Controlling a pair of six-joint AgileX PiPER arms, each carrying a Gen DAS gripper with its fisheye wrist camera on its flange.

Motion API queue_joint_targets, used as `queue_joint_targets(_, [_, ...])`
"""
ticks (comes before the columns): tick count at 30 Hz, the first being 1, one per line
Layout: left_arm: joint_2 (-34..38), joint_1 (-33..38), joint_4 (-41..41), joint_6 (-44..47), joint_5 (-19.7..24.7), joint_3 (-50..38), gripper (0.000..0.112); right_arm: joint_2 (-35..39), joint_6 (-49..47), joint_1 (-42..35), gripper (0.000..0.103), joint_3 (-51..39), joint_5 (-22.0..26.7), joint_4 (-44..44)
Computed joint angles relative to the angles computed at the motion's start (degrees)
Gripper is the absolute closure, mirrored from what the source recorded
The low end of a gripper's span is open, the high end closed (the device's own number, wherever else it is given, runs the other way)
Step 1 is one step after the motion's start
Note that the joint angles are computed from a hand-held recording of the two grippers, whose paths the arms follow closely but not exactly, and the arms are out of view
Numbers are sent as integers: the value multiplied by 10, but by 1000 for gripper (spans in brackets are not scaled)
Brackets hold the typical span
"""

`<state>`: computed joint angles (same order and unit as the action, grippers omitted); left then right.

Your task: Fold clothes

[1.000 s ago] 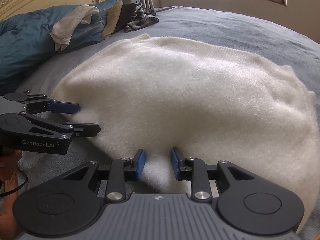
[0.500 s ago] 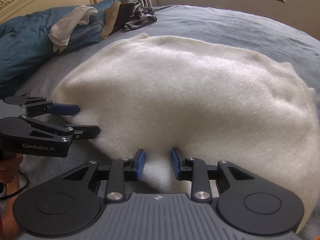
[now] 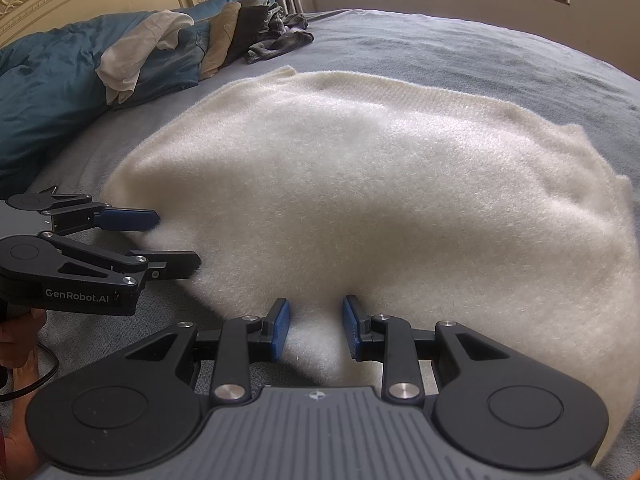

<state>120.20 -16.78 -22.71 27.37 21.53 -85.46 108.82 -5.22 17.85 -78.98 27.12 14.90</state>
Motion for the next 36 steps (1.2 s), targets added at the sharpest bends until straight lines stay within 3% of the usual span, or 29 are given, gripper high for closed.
queue_joint_targets(36, [2,1,7,-12,14,-9,38,3,1,-3,72,-10,12,7])
